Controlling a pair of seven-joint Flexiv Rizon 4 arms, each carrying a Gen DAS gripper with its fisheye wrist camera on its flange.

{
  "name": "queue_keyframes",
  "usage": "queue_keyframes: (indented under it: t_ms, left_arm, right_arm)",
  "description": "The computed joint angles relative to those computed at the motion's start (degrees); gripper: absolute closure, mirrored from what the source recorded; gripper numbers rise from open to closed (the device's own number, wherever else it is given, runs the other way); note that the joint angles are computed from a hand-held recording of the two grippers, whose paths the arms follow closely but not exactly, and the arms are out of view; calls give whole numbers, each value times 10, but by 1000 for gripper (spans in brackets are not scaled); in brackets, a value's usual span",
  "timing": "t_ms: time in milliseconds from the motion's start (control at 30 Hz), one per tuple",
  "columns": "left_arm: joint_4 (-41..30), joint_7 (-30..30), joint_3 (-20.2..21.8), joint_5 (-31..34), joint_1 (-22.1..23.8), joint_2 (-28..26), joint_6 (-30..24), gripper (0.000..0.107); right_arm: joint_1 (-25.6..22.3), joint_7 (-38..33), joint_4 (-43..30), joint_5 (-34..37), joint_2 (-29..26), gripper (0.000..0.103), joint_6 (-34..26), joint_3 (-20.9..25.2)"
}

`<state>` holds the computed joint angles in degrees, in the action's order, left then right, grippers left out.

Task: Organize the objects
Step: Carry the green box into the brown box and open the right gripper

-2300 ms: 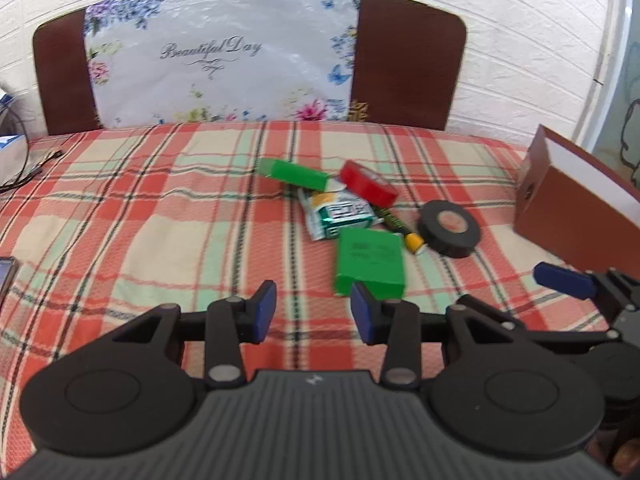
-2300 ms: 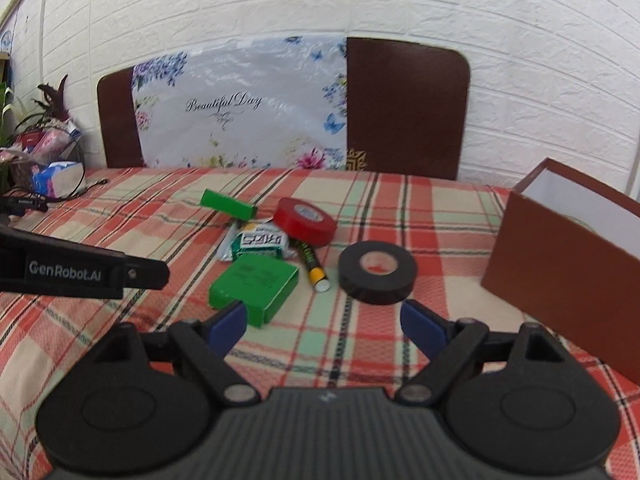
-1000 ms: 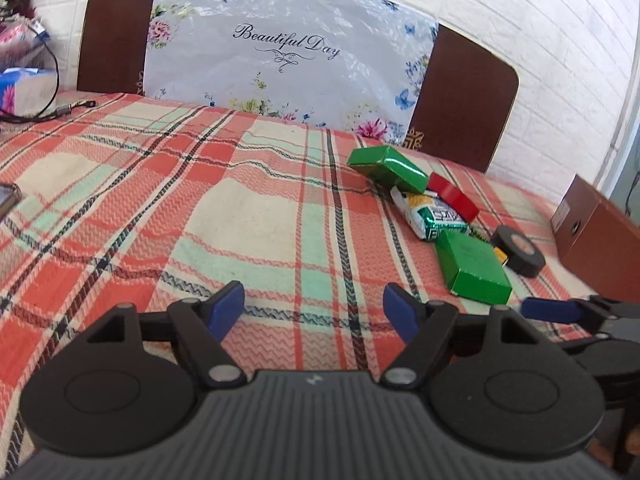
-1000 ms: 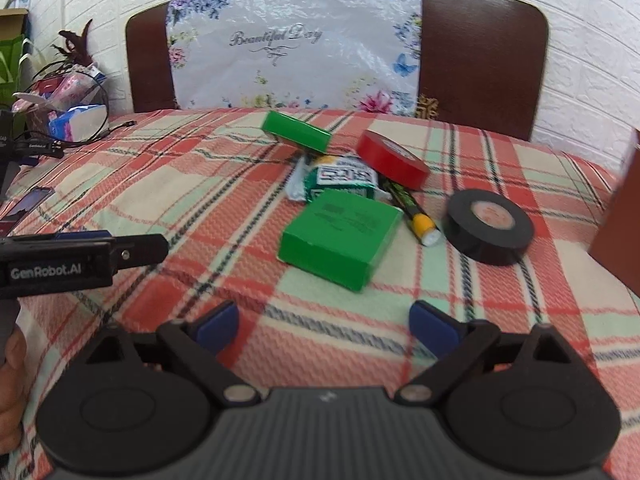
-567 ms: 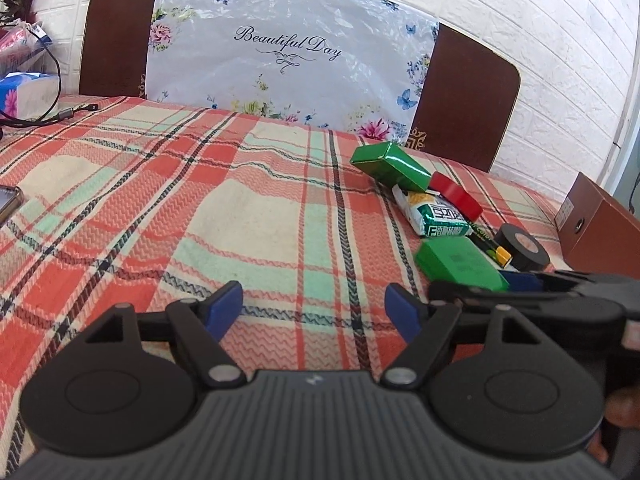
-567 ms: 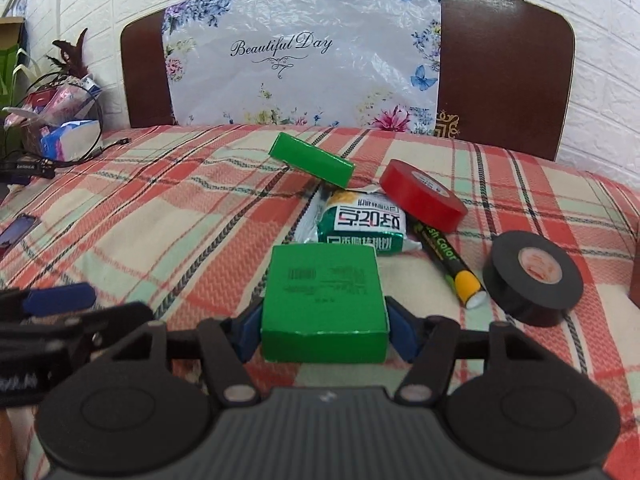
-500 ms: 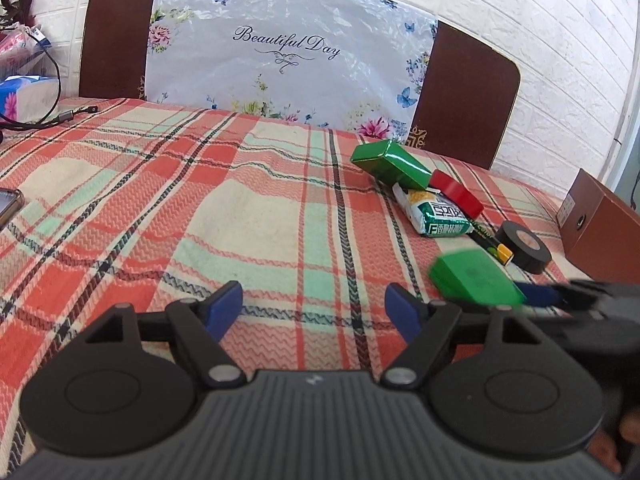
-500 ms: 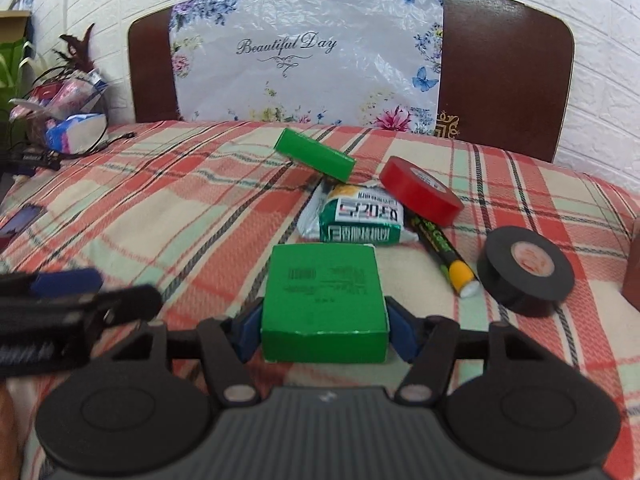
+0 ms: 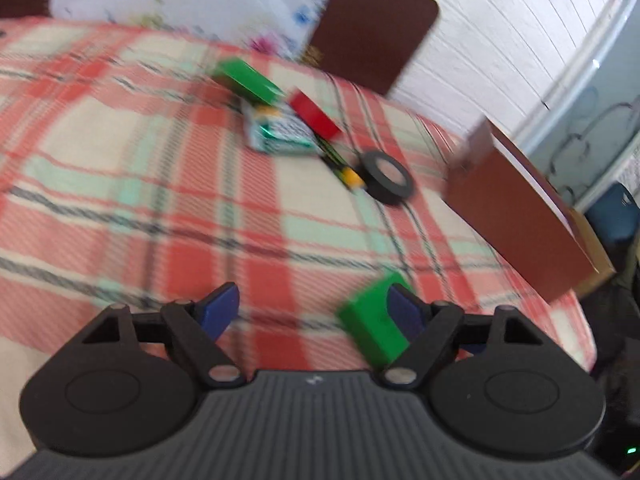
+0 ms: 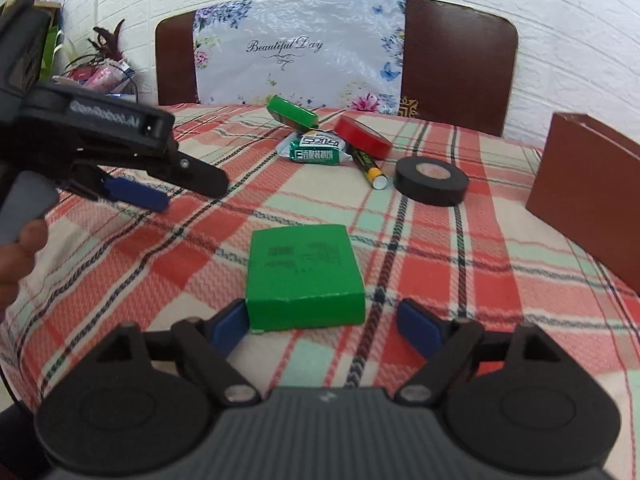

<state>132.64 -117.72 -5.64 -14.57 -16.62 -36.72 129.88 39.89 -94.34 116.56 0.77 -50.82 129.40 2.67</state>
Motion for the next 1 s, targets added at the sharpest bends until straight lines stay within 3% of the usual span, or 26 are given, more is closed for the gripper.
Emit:
queue_keyframes:
  t_ms: [100,133,167,200,267,400,533,633,800,833,1000]
  left_arm:
    - [-29,-22,-48,46,45,-6,-56,31]
    - [-42,-30,-44,52,41,-8,-78,35]
    - [-51,-15,-33,25,20,-9,-91,38]
    - [-63,-2,-6,2,-13,-9,-105,50]
    - [-80,23,23,-36,-53,-4,-141,52]
    - [-118,58,32,-39,-66,8,-168,63]
    - [-210,140,95,-70,-142,-5,-190,63]
    - [-299,201,134,-92,-186,-34,-223,63]
    - [-448,252,135,-81,-187,-102,-273,63]
    - [-478,257,153,-90,-199,-121,-286,63]
    - [-585,236,171,-76,-193,-182,-344,63]
  right_arm:
    - [5,-9,-3,-5,2,20,-8,-5]
    - [1,-10,-5,-13,2,21,-10,-3]
    - [-6,-11,-6,-24,2,26,-13,3]
    - [-17,-12,-6,-41,1,41,-13,11]
    - [-2,-21,-7,-27,-2,42,-4,-1]
    - [-2,-25,-13,13,-13,42,50,-7]
    - [-9,-30,-43,71,-23,42,129,-18]
    - [-18,-38,-83,115,-28,42,156,-34]
    - [-58,-25,-161,149,-39,42,140,-47]
    - [-65,-22,-178,154,-44,41,131,-50]
    - [-90,4,-244,157,-69,41,75,-62]
